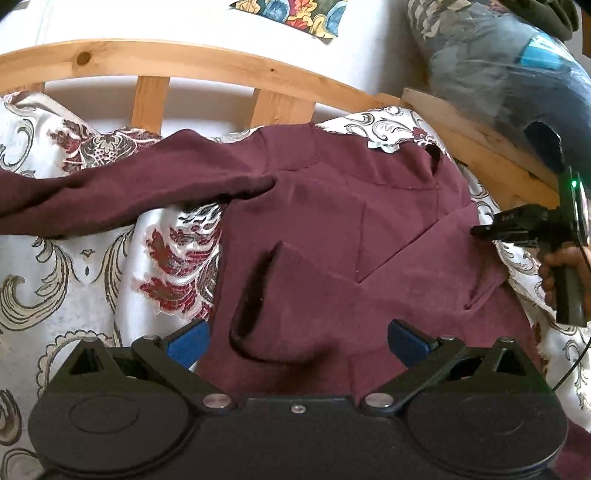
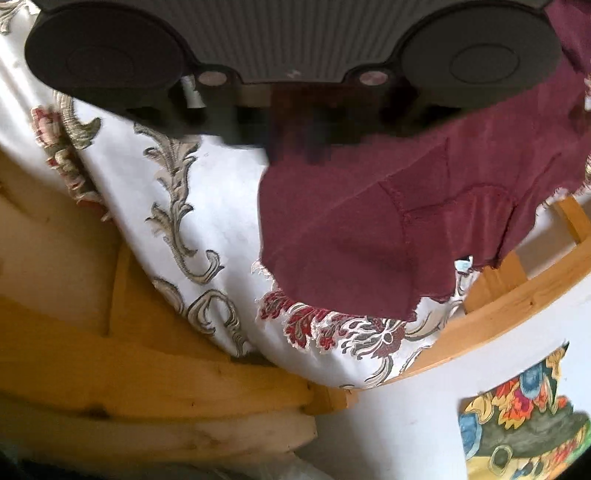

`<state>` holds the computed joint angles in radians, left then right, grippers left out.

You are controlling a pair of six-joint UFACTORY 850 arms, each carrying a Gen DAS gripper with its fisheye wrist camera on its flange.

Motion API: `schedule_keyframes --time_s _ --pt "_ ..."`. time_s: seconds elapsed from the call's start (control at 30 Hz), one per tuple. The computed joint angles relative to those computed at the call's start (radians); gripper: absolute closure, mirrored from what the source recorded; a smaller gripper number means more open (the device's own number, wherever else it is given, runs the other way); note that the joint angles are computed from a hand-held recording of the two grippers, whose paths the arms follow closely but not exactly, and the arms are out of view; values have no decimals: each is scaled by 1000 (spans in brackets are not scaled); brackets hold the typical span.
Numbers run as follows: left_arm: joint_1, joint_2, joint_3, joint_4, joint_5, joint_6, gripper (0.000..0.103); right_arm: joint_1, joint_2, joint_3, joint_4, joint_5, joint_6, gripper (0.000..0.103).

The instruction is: Fold small clothes

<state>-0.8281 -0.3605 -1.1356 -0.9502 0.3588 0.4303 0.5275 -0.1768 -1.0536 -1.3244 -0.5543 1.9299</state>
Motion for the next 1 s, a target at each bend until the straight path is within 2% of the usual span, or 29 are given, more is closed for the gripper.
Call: schedule_keyframes --time_s 0.17,0.27,0.33,0.43,0.5,0.53,0.57,0.73,0.8,0.87,0.93,1.0 --pt "2 1 1 38 -8 -39 1 35 -21 -30 -51 -214 -27 99" --pt "-5 -2 -1 55 -7 -28 1 31 -38 -46 -10 -260 -77 102" --pt "-11 -2 0 57 2 -9 1 27 -34 -39 16 -241 -85 102" --pt "-23 3 7 70 32 -2 1 69 -20 -18 -10 -254 -52 95" --pt "-28 6 9 59 50 8 1 112 -16 -14 -48 -255 -42 76" --pt "-29 7 8 42 55 19 1 136 -11 -9 -77 -235 -24 60" --pt "-31 8 6 14 62 35 1 148 -9 -11 -92 -200 -19 53" --pt "-37 24 1 -166 117 124 1 173 -50 -67 -83 104 -75 50" --pt "-37 35 5 -223 159 122 1 169 -89 -116 49 225 -222 50" --pt "-34 39 -4 -335 191 178 1 154 -129 -149 228 387 -431 48" --pt "-29 35 -26 -483 221 287 1 171 -166 -183 368 420 -640 44" --pt "-21 30 -41 -579 239 353 1 192 -211 -234 507 387 -850 43"
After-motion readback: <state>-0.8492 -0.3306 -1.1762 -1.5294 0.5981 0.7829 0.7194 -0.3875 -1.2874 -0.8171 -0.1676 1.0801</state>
